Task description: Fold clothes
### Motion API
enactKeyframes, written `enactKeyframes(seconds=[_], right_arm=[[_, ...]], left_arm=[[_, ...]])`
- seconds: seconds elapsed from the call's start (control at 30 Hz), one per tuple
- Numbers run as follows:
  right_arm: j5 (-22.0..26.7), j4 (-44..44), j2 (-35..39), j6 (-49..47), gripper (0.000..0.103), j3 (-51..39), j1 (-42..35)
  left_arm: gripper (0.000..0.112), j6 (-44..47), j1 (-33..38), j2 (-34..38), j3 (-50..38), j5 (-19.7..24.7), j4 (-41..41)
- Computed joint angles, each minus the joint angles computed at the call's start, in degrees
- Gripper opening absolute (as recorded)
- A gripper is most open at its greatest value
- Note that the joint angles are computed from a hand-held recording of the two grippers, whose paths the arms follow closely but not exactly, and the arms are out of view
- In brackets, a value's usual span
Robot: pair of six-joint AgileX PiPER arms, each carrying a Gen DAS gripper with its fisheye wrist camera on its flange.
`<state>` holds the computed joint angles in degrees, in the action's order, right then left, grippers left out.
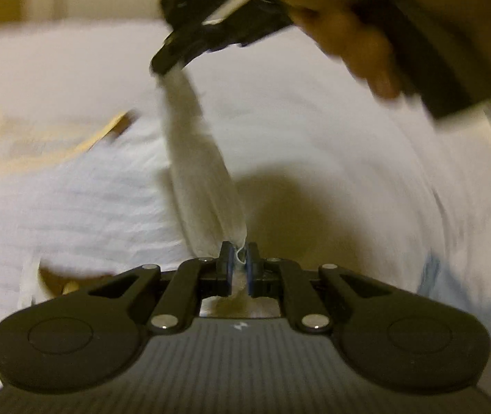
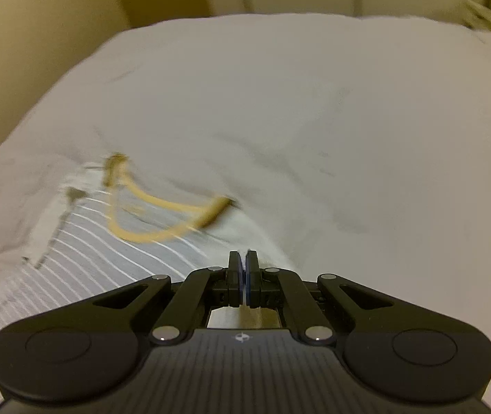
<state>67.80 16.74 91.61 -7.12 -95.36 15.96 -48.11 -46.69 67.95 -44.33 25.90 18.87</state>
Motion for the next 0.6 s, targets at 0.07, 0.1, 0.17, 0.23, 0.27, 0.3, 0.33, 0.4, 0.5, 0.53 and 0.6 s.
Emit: enactKeyframes(seconds=[0.07, 0.1, 0.17, 0.23, 0.27, 0.3, 0.33, 0.4, 0.5, 0.53, 0.6], right_arm=[[-3.40, 2.61, 1.75, -3.64, 0.011, 0.96, 2.95], [-5.43, 3.39, 1.97, -5.06, 0.018, 1.91, 3.91], [-8.62, 3.42, 1.29, -5.21, 0.025, 3.62, 4.99], [-10.85, 2.86, -0.77, -5.49, 0.029, 6.53, 4.93], [-11.15, 1.62, -1.71, -5.34, 0.029, 7.89, 4.85], [-11.32, 0.59, -2.64, -5.27, 0.029, 9.45, 4.61], [-11.15, -0.11, -3.43, -5.21, 0.029, 11.18, 4.15], [-10.33, -1.25, -4.79, -4.81, 0.029, 14.66, 3.15], [-10.03, -2.40, -7.05, -4.90, 0.030, 20.10, 2.57], [-10.07, -2.16, -7.83, -5.48, 0.030, 22.03, 2.52], [-10.82, -3.04, -8.82, -6.44, 0.029, 24.90, 3.62]], left_arm=[[0.006, 2.81, 4.82, -0.77, 1.58, -0.78, -8.33], [0.006, 6.54, 7.45, -1.40, 2.71, -1.57, -14.06], [0.007, 13.81, 12.20, -2.59, 5.09, -3.00, -25.51], [0.007, 21.42, 16.36, -3.72, 7.16, -3.53, -36.97], [0.007, 25.73, 18.55, -4.19, 7.89, -2.98, -42.70], [0.007, 30.10, 20.93, -4.79, 8.82, -2.41, -48.43], [0.007, 34.00, 23.07, -5.26, 9.51, -1.63, -52.61], [0.007, 35.30, 25.17, -6.00, 10.11, -0.41, -54.31], [0.007, 39.30, 27.48, -6.01, 10.73, 0.92, -57.41], [0.008, 42.27, 28.66, -5.84, 10.98, 1.64, -59.69], [0.021, 49.11, 31.61, -6.24, 11.71, 3.68, -65.02]])
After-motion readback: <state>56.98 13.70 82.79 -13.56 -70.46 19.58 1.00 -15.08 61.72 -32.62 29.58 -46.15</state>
